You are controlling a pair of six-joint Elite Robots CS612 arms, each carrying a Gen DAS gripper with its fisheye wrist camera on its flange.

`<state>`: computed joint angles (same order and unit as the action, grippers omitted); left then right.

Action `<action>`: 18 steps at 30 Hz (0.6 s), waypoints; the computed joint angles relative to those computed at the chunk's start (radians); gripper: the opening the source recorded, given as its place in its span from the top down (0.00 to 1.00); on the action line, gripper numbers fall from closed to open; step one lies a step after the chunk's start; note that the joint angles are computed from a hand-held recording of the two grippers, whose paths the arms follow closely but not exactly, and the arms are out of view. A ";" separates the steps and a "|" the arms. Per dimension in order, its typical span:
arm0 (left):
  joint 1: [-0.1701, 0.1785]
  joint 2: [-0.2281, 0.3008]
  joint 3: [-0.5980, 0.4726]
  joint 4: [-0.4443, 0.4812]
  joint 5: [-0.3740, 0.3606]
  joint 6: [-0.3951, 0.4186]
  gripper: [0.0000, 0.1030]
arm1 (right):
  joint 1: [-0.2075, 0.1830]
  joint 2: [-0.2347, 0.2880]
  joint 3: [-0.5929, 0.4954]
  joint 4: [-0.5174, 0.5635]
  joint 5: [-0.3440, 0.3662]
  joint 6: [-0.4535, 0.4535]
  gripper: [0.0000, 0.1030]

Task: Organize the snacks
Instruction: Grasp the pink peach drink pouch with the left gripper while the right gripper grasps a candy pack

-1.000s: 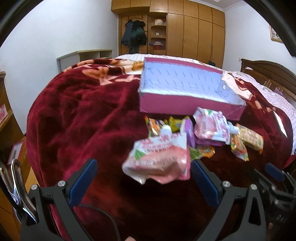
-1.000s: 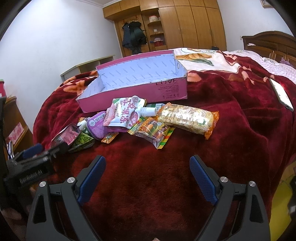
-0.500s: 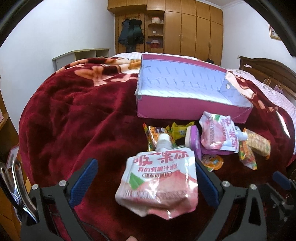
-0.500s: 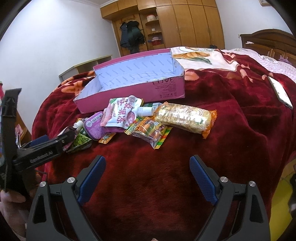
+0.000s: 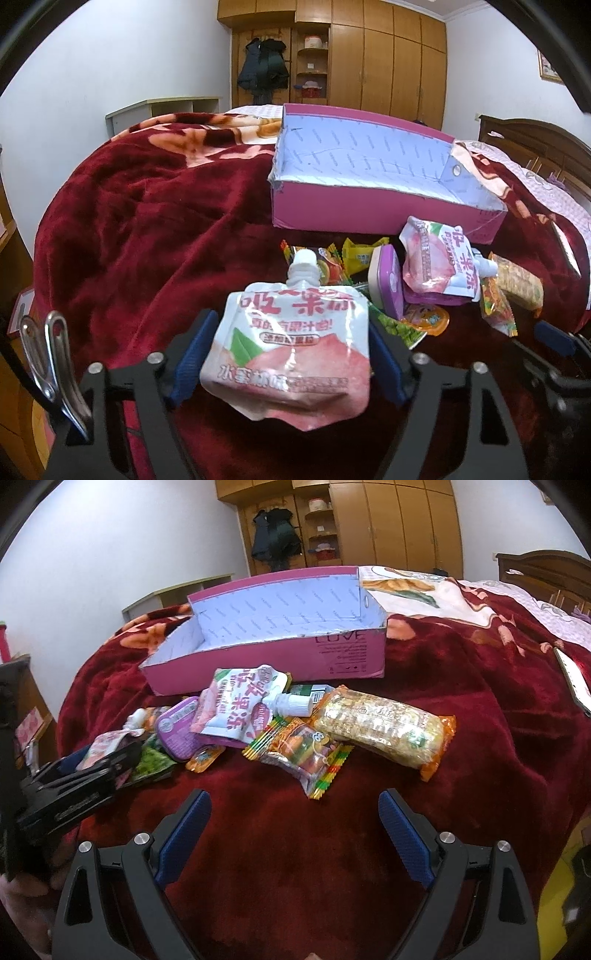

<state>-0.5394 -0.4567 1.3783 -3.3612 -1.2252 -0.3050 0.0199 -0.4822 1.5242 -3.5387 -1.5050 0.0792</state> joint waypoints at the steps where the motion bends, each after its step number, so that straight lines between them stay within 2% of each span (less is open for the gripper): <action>1: 0.000 0.000 0.002 -0.001 0.002 0.002 0.24 | -0.001 0.003 -0.010 0.012 0.004 0.010 0.09; 5: 0.000 0.004 0.003 -0.007 -0.006 -0.004 0.24 | 0.001 0.022 -0.055 0.041 0.006 0.055 0.09; 10: 0.020 0.007 0.001 0.006 -0.068 -0.090 0.19 | 0.004 0.040 -0.094 0.073 -0.013 0.074 0.09; 18: 0.022 0.001 0.015 -0.015 -0.078 -0.079 0.23 | -0.007 0.050 -0.097 0.044 0.022 0.126 0.12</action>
<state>-0.5176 -0.4559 1.3938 -3.3762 -1.3029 -0.3844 0.0128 -0.4323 1.4271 -3.4949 -1.4828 0.2056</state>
